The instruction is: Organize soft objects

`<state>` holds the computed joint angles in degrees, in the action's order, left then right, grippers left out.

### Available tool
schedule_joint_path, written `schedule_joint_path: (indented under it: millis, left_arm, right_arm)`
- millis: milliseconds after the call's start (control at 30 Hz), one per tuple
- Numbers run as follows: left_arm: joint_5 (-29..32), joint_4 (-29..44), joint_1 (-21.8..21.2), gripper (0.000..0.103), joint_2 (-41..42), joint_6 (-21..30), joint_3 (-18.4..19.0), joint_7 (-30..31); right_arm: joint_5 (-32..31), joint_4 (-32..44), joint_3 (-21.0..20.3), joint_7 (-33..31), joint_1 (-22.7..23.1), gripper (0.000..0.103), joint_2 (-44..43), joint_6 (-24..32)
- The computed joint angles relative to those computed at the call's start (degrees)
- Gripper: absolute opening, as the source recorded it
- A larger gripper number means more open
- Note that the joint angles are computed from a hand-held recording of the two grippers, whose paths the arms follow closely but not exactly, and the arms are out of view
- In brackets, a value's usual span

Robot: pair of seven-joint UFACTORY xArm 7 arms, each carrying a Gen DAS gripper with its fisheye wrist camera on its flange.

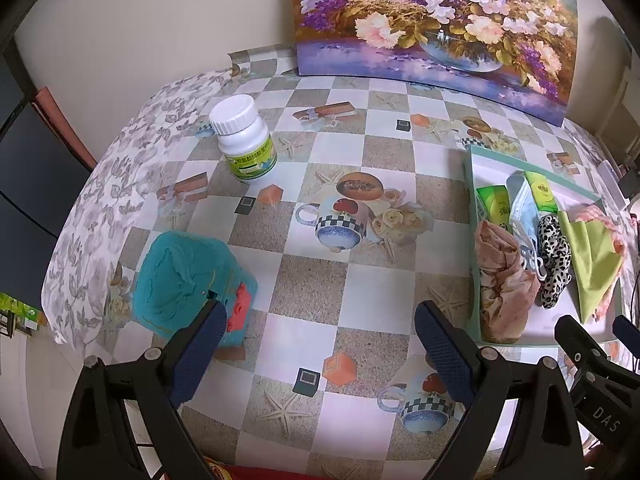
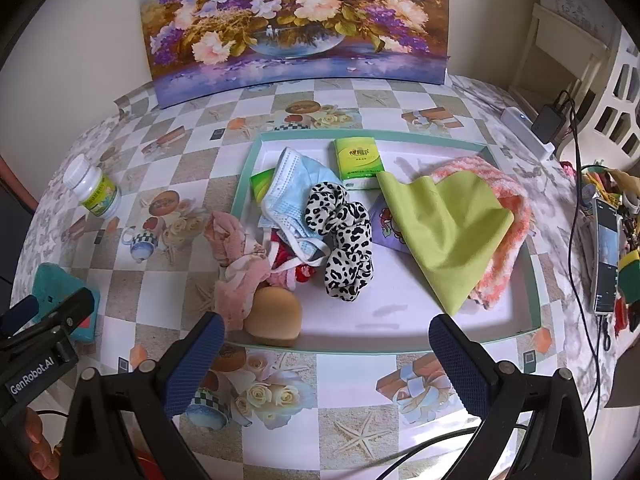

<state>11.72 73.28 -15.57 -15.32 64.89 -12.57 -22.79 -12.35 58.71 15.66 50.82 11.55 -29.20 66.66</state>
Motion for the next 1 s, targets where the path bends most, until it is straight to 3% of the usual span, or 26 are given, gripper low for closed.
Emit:
schedule_joint_path:
  millis: [1000]
  left_arm:
    - [-0.3, -0.3, 0.2, 0.095, -0.3, -0.3, 0.1, -0.4]
  right_arm:
    - [-0.1, -0.7, -0.1, 0.1, 0.0, 0.103, -0.2, -0.2]
